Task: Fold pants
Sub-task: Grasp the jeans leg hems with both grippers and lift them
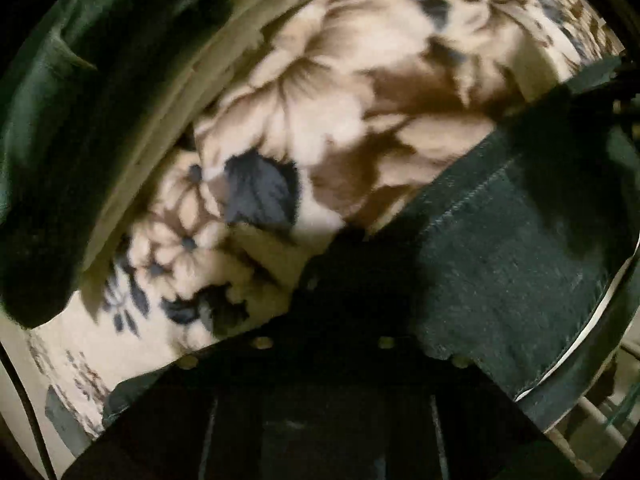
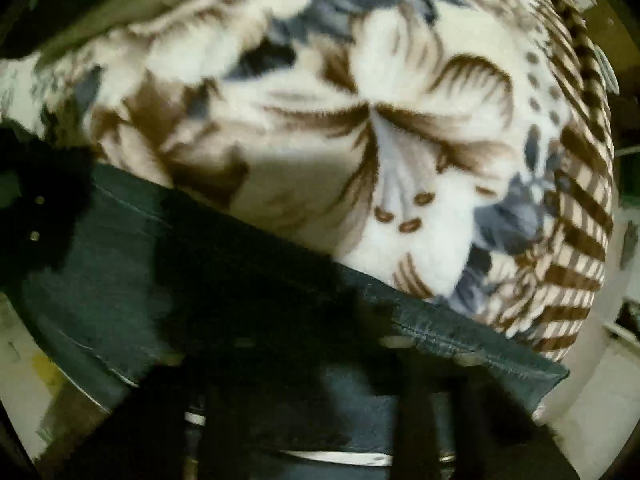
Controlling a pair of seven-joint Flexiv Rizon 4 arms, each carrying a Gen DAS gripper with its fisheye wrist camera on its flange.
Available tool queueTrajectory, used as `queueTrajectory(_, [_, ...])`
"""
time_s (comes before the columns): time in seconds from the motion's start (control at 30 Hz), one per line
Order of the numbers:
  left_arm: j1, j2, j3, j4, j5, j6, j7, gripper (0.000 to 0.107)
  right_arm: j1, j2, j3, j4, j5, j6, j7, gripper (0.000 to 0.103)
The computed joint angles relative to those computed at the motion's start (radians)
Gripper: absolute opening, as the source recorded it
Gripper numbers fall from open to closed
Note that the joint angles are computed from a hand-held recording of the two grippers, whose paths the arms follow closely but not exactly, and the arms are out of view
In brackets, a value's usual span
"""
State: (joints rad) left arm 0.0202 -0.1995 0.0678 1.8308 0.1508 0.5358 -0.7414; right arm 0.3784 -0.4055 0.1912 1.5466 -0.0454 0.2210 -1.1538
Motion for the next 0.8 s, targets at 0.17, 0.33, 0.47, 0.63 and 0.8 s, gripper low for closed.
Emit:
queueTrajectory(0.17, [0.025,0.105,0.019,0.046,-0.085,-0.001,-0.034,0.007,-0.013,0.098,0.003,0.092,0.009,0.084,0.058,0.003])
queueTrajectory(0.33, [0.064,0.275,0.054,0.099,-0.148,-0.085,-0.079,0.007,-0.027,0.266,0.024,0.227,0.031,0.172,0.134,0.003])
queueTrajectory(0.47, [0.081,0.446,0.079,0.248,-0.149,-0.108,-0.13,0.007,-0.015,0.425,0.06,0.347,0.145,0.193,0.226,0.003])
queueTrajectory(0.63, [0.133,0.58,0.097,0.391,-0.086,-0.206,-0.214,0.006,0.064,0.546,0.139,0.48,0.265,0.179,0.375,0.002])
queueTrajectory(0.8, [0.183,0.582,0.101,0.501,-0.023,-0.23,-0.281,0.006,0.125,0.593,0.163,0.615,0.347,0.189,0.455,0.0])
